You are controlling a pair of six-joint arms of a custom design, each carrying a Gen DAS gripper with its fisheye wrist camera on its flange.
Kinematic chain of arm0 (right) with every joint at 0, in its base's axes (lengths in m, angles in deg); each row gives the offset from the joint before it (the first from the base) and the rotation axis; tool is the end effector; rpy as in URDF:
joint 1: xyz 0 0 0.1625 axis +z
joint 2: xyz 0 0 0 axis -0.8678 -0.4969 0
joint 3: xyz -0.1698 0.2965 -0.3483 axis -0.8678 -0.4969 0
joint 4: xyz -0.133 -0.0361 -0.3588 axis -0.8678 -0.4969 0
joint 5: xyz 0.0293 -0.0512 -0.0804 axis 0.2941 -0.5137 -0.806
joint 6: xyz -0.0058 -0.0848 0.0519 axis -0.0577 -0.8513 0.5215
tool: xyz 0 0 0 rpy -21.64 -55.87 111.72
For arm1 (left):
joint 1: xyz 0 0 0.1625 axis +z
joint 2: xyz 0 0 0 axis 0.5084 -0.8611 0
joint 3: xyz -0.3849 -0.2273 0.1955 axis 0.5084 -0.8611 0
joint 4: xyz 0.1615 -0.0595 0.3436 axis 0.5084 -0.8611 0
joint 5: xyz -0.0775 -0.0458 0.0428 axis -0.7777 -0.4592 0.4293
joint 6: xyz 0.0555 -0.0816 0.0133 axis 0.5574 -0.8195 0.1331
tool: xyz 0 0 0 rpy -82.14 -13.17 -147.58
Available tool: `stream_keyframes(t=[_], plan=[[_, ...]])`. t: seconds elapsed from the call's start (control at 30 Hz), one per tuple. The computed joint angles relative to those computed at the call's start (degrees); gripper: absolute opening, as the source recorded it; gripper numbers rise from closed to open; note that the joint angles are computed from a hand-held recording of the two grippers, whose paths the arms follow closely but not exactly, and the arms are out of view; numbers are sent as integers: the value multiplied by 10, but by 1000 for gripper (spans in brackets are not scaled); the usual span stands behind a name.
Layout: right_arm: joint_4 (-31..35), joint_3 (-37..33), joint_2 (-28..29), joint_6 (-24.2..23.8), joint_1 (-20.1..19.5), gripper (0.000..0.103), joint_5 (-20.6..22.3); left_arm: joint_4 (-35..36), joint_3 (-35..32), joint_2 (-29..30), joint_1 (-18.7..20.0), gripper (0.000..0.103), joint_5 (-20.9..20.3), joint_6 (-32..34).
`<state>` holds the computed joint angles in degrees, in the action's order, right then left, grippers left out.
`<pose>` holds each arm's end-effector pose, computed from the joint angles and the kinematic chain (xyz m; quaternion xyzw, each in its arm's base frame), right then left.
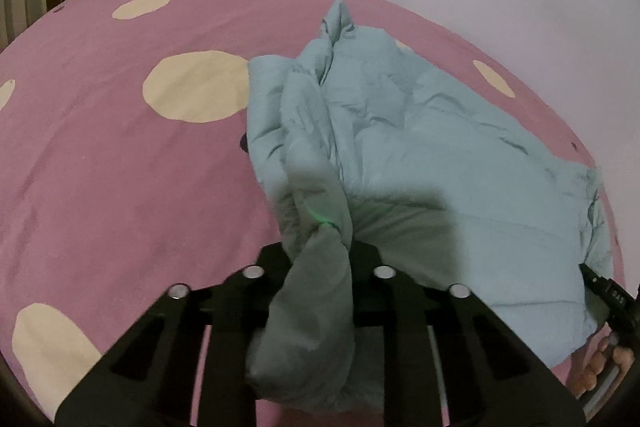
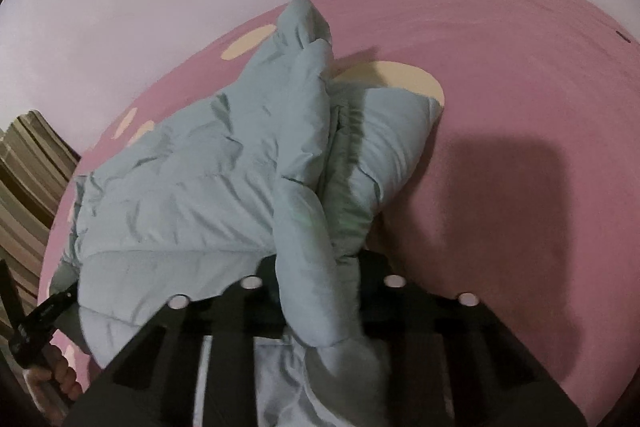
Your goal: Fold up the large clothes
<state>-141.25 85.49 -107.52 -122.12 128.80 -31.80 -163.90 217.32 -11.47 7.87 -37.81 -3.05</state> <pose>-0.0770 -0.5450 0.2543 0.1209 -0.9402 0.2619 0.1811 -0.1992 -0.4392 0.0112 -0.1443 0.8450 -0.4068 0.3158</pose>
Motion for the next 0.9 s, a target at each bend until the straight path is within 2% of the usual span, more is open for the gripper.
stream_keyframes(t=[0.2, 0.37, 0.57, 0.77, 0.9], plan=[[15, 34, -42, 2, -15, 16, 30, 63, 21, -24, -43, 13, -11, -72], [30, 84, -95, -17, -43, 16, 51, 108, 59, -40, -105, 13, -36, -167], [52, 139, -157, -52, -81, 16, 75, 154, 102, -51, -184, 13, -86, -288], [72, 189, -215, -97, -135, 16, 103, 178, 128, -47, -257, 13, -140, -366], [70, 202, -223, -111, -152, 16, 107, 195, 131, -35, -295, 13, -169, -398]])
